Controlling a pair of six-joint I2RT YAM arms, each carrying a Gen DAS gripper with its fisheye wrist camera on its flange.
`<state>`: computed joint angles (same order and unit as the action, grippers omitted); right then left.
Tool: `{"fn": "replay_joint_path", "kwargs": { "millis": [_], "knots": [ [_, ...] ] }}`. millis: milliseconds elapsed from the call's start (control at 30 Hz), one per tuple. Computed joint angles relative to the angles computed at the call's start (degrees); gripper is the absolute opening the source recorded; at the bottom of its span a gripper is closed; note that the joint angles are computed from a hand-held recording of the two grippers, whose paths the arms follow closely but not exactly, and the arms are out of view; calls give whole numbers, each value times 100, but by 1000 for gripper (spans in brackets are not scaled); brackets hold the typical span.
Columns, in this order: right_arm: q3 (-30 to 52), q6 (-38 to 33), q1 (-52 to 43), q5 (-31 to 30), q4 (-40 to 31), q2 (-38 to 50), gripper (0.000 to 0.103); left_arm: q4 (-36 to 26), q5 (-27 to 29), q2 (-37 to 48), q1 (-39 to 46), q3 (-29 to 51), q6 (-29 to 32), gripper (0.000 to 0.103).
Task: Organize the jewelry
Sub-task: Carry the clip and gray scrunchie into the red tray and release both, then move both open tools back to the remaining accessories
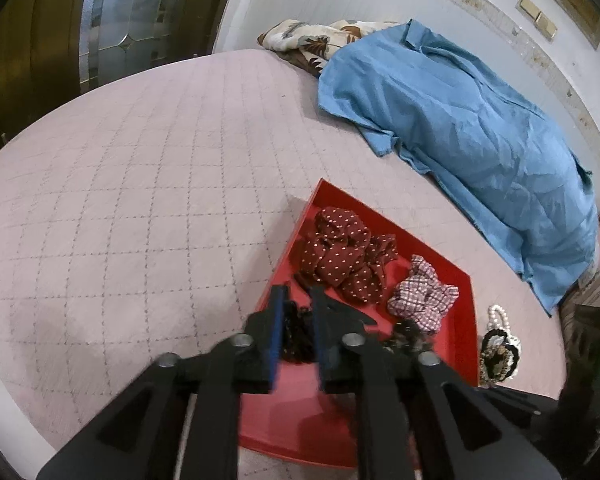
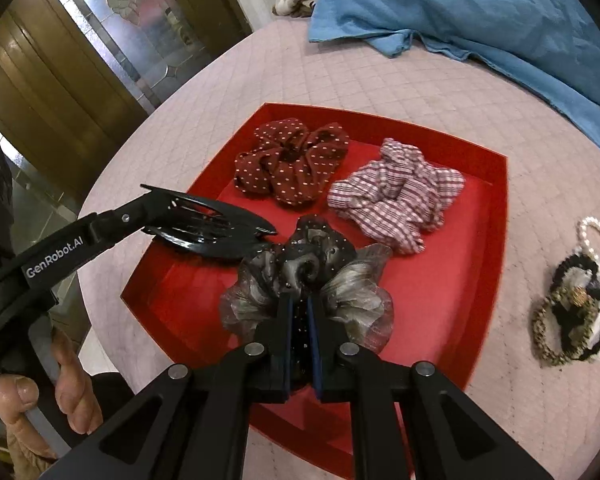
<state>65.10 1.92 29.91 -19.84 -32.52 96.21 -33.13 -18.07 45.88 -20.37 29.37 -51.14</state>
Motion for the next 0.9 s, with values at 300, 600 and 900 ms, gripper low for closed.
{"fn": "replay_joint_path", "kwargs": {
  "millis": [300, 600, 900],
  "knots": [
    [-172, -166, 293, 16, 27, -259, 33, -1093, -808, -962, -885, 440, -784, 60],
    [-585, -318, 184, -309, -180, -1125, 46, -2655, -2179, -548, -2736, 1154, -2638, 61],
    [-1325, -1189, -1477, -942, -889, -2262, 57, -3335, -2629, 758, -3985, 1909, -3667, 63]
  ]
}}
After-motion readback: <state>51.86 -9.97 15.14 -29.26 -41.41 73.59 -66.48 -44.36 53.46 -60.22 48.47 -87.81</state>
